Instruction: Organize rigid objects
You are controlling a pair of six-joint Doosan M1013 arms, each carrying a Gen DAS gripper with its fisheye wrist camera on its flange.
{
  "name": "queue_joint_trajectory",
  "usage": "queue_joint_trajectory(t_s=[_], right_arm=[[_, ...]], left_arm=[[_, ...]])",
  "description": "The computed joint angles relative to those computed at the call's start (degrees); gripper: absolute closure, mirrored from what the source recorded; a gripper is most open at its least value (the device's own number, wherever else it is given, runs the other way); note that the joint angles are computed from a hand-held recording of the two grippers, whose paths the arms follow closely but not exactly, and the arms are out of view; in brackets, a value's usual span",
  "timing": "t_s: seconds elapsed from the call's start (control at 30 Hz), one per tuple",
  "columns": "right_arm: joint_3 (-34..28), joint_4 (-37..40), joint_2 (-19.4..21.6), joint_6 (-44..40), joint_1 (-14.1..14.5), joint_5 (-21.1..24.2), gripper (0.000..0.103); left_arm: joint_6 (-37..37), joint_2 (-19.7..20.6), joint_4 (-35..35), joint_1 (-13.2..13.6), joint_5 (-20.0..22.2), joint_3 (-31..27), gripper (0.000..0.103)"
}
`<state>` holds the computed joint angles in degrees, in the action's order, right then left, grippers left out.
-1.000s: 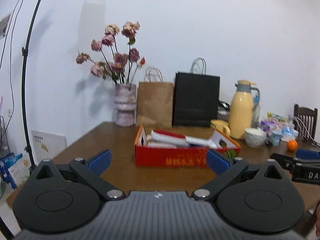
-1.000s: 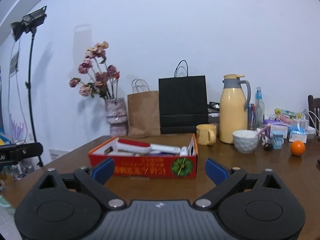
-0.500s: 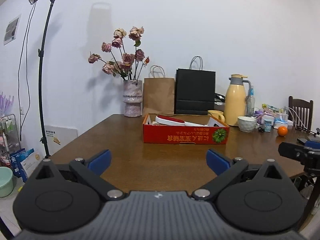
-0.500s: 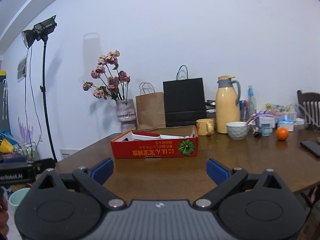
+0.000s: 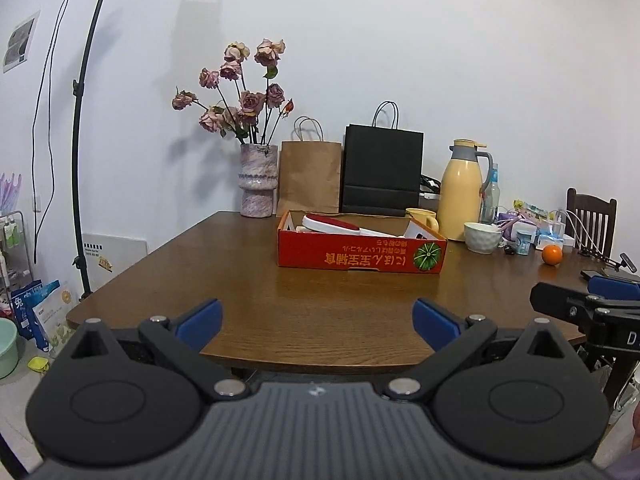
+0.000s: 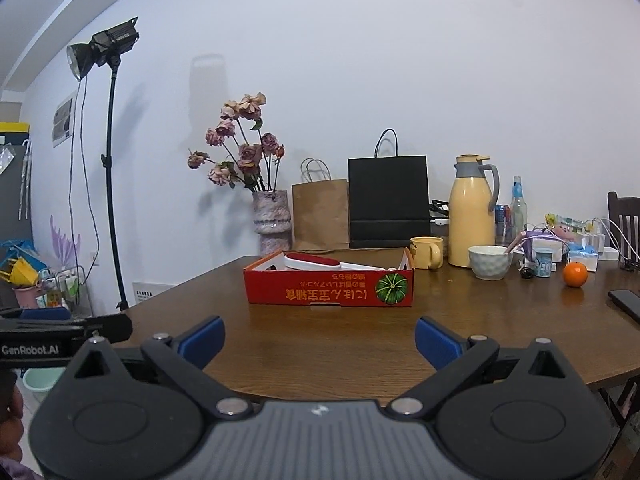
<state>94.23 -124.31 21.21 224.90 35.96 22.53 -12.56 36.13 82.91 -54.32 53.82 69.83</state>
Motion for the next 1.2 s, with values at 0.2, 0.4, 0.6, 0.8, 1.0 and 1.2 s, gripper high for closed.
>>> queue_joint_trajectory(t_s=[0.2,0.4,0.6,0.8,1.0,1.2], right_arm=[[-0.03,-0.18,0.04,0.46,0.0,0.17,0.001],[-0.23,0.17,0.17,0.29,-0.1,-0.06,0.001],[-0.23,-0.22,0.28,1.55,-0.28,-0.52,0.001],[-0.16,-0.44,0.24,1.77,-0.34,-0.47,0.001],[-0.18,-0.32,0.3,1.86,-0.39,-0.67,0.001],[-0.1,-0.54,0.3,2.18,-0.38,-0.56,0.001]], left_arm=[[0.35,0.09,1.12,-0.15,0.15,0.12,0.0],[0.33,0.12,1.5,-0.23,0.38,0.18,0.0],[0.64,0.07,1.62,-0.27,0.06,0.28,0.0],[0.64,0.05,1.66,-0.27,-0.02,0.3,0.0],[0.58,0.07,1.74,-0.26,-0.02,0.26,0.0],[0.73,0.02,1.7,-0.16,-0.34,0.29,0.0]])
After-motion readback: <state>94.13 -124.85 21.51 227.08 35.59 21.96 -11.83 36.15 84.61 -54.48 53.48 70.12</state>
